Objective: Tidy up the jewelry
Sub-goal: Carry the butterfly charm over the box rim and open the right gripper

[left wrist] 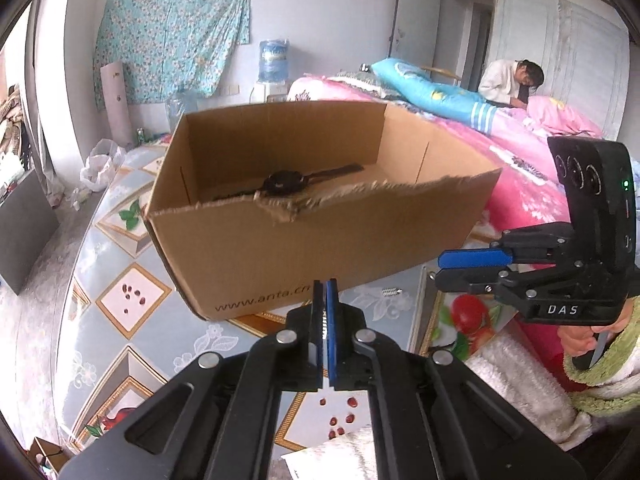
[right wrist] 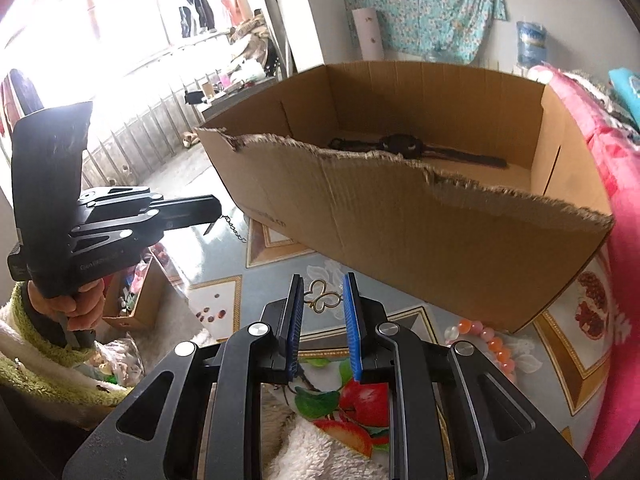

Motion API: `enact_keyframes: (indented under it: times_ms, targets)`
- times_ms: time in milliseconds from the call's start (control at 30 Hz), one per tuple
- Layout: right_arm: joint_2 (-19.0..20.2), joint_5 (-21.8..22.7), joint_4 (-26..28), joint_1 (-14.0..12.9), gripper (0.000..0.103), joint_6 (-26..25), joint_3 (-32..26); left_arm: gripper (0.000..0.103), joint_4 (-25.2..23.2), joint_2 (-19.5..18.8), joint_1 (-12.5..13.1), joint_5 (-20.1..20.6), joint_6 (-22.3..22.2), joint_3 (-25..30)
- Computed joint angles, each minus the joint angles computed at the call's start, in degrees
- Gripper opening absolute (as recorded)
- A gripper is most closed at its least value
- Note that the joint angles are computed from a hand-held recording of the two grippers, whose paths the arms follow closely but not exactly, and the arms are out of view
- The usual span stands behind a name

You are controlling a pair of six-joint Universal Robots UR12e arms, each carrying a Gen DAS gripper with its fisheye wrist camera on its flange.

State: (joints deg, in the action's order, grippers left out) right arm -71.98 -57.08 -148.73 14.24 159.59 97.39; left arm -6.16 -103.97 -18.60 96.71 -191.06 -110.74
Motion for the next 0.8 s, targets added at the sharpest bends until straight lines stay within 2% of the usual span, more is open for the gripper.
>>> enact_keyframes:
  times_ms: [233, 367, 533, 667, 733, 800]
  targets:
    - [-1.28, 2.15, -3.32, -0.56, 0.018, 0.18, 0.77, 0.001, 1.73, 1.32, -0.41, -0.27, 1.18, 0.15]
    - [-1.70, 3.46, -5.02, -0.90, 0.018, -0.73, 0.19, 0.001, 2.93, 2.17, -0.41, -2.44, 2.22, 0.90]
    - [-0.60, 5.06, -4.80, -1.58, 0.018, -0.95, -3.51, 0.001, 2.73, 1.86, 0.30, -5.27, 3.53, 4.00]
    - [2.11, 4.96, 2.07, -1.97, 0.018, -0.98, -9.58, 0.001, -2.17, 0.17, 2.42, -10.72, 2.46, 8.28]
    - [3.75, 3.16, 6.96, -1.69, 0.018, -1.23, -13.09, 0.001, -5.90, -1.24, 3.47, -13.97, 1.75, 10.77]
    - [5.51, 1.16, 12.48, -1.29, 0.018, -2.18, -16.64, 0.001, -11.64, -2.86, 4.42, -16.59, 0.85, 13.76]
